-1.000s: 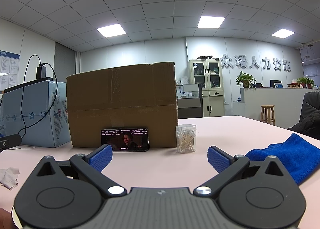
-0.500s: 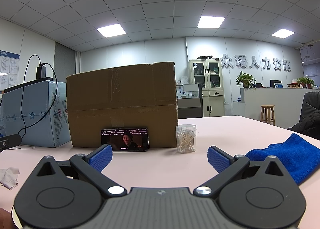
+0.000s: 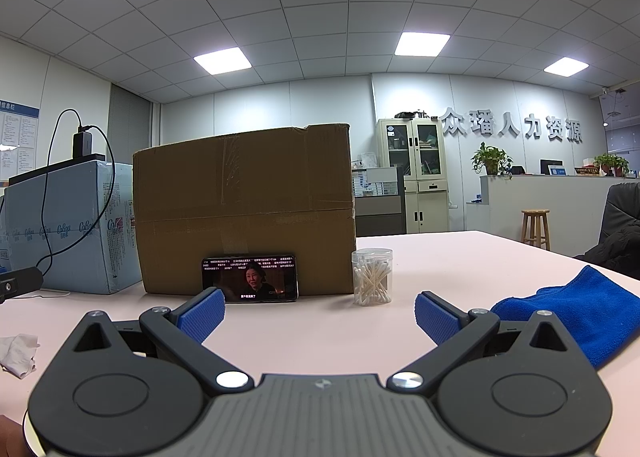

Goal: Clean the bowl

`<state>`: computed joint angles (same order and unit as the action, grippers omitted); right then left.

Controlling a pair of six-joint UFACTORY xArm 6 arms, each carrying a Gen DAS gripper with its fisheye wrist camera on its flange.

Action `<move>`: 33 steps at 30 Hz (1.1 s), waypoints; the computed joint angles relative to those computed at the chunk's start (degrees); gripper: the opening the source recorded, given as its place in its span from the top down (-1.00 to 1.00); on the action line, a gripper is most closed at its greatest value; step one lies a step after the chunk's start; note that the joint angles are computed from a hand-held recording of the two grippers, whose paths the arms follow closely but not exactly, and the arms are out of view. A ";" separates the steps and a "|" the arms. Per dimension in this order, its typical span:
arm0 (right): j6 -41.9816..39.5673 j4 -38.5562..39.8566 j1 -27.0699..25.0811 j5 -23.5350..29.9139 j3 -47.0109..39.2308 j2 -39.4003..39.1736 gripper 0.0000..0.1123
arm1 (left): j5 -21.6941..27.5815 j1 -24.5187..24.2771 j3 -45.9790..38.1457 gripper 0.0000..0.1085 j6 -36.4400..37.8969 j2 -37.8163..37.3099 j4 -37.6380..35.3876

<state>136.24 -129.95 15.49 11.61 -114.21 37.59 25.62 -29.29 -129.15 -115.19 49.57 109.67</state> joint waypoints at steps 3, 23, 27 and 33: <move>0.08 -0.09 0.00 0.01 0.01 -0.01 -0.83 | -0.01 0.00 0.00 -0.90 -0.02 -0.02 0.03; 0.18 -0.17 0.01 0.04 0.10 -0.06 -0.83 | 0.41 -0.24 1.51 -0.90 -0.84 -1.08 0.77; 0.17 -0.17 0.00 0.02 0.08 -0.05 -0.83 | 0.50 -0.34 1.50 -0.90 -0.80 -1.07 0.73; 0.06 -0.05 0.00 0.00 0.06 -0.03 -0.83 | 0.70 -0.52 1.82 -0.90 -0.93 -1.27 0.81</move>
